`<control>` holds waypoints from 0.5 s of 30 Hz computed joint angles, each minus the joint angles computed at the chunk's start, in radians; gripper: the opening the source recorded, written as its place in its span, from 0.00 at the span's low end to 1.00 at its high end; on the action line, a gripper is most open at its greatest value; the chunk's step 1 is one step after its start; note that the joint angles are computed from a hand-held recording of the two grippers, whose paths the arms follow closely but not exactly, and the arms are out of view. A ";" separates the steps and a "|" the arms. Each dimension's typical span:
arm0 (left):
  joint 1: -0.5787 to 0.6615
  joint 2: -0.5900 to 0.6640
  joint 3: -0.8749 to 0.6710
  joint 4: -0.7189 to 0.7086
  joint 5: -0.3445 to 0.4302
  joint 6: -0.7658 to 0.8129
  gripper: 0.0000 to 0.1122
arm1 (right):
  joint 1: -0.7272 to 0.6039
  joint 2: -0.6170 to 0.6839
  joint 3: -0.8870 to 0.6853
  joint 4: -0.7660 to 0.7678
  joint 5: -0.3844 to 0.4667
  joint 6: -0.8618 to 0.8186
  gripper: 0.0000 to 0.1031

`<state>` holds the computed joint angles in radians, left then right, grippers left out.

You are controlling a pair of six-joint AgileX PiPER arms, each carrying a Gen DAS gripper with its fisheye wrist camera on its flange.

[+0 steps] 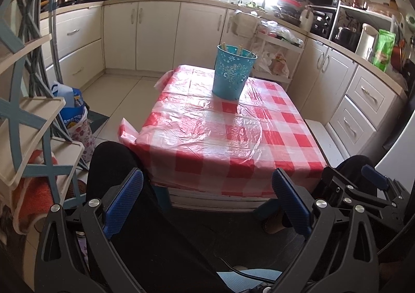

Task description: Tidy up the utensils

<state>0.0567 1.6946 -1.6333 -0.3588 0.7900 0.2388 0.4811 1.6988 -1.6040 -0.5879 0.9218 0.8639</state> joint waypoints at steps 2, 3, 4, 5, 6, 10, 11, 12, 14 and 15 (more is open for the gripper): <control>0.004 0.002 -0.004 -0.008 0.004 0.001 0.85 | 0.003 0.002 -0.001 -0.002 0.000 0.006 0.93; 0.004 0.003 -0.006 -0.006 0.005 0.000 0.85 | 0.002 0.001 0.001 -0.001 -0.002 0.007 0.93; 0.003 0.003 -0.008 -0.005 0.005 0.000 0.85 | 0.000 0.001 0.003 -0.001 -0.003 0.008 0.93; 0.006 0.004 -0.009 -0.008 0.007 0.003 0.85 | -0.001 0.000 0.004 0.000 -0.005 0.009 0.93; 0.007 0.004 -0.010 -0.010 0.006 0.003 0.85 | -0.005 -0.002 0.009 0.002 -0.010 0.008 0.93; 0.016 0.003 -0.013 -0.035 0.005 0.012 0.85 | -0.014 -0.003 0.012 0.015 -0.016 0.005 0.93; 0.021 0.004 -0.013 -0.047 0.006 0.018 0.85 | -0.016 -0.003 0.013 0.017 -0.018 0.005 0.93; 0.025 0.003 -0.012 -0.055 0.006 0.021 0.85 | -0.017 -0.003 0.013 0.018 -0.018 0.005 0.93; 0.030 0.000 -0.008 -0.066 0.001 0.025 0.85 | -0.018 -0.005 0.015 0.018 -0.020 0.004 0.93; 0.030 -0.004 -0.002 -0.069 -0.004 0.028 0.85 | -0.018 -0.004 0.015 0.018 -0.020 0.004 0.93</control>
